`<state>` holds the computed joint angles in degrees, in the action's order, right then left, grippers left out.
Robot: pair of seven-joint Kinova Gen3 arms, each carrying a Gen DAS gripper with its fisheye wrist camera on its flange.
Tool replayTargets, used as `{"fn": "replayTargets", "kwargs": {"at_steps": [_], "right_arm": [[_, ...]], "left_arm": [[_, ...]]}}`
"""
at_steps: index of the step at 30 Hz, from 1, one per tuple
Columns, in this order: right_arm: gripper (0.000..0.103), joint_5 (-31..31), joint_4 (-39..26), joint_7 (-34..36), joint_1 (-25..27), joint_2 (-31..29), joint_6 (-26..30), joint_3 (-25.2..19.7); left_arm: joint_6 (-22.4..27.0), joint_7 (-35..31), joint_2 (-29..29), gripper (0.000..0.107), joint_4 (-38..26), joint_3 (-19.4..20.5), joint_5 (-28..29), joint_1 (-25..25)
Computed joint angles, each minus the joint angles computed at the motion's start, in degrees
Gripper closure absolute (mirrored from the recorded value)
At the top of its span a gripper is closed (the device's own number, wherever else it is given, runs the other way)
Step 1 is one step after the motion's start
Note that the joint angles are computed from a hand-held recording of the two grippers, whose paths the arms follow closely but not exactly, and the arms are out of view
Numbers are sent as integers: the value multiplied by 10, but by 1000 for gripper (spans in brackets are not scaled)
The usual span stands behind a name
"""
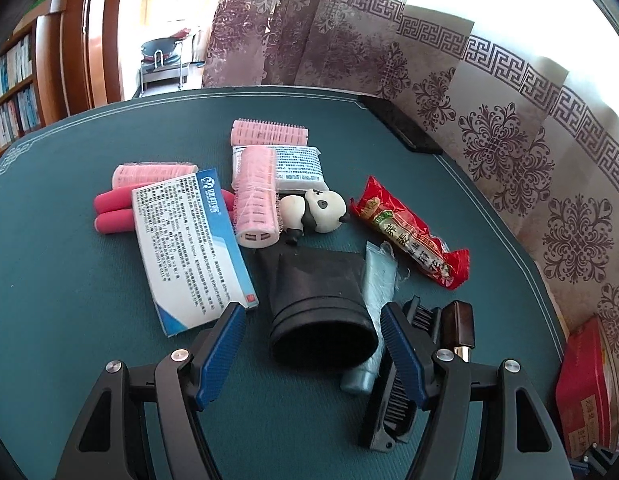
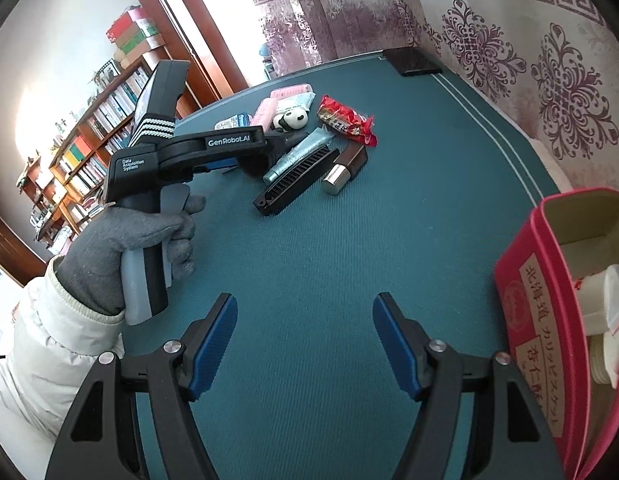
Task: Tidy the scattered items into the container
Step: 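Return to the table and grasp the black hair dryer nozzle with the left tool, then grasp the black comb with the right tool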
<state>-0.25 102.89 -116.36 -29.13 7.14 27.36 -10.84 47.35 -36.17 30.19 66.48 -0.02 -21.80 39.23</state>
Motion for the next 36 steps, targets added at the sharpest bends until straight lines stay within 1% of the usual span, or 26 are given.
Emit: {"fn": "replayTargets", "kwargs": {"at_steps": [2,4,6,7,13,17,20,23,26,31,36], "right_arm": [[29,-1,-2,1,0,3,1,0],[29,-2,-5,2,0,6,2,0],[29,1,-7,0,-3,8,5,0],[29,2,-7,0,-4,9,5,1],[29,9,-9,-6,-9,12,6,1],[29,10,-13,-2,-12,18,5,0],[29,6,-22,5,-14,29,5,-3],[29,-8,-33,23,-12,40,7,-8],[29,-20,-45,37,-13,51,9,-10],[29,-18,-85,41,-25,81,25,-2],[29,20,-146,9,-53,121,54,25]], "left_arm": [[-3,-5,4,37,-1,2,1,-3],[-7,-16,8,46,-1,8,11,-12],[-24,-15,3,54,12,4,13,-13],[-27,-16,0,57,16,4,14,-14],[-44,-11,-20,57,51,2,16,-13],[-59,11,-48,57,94,-2,3,-5],[-69,38,-74,57,133,-3,-14,3],[-73,67,-100,57,170,0,-40,12],[-75,111,-125,57,208,3,-75,23],[-89,162,-157,57,260,26,-110,16],[-89,201,-167,57,285,42,-140,11]]}}
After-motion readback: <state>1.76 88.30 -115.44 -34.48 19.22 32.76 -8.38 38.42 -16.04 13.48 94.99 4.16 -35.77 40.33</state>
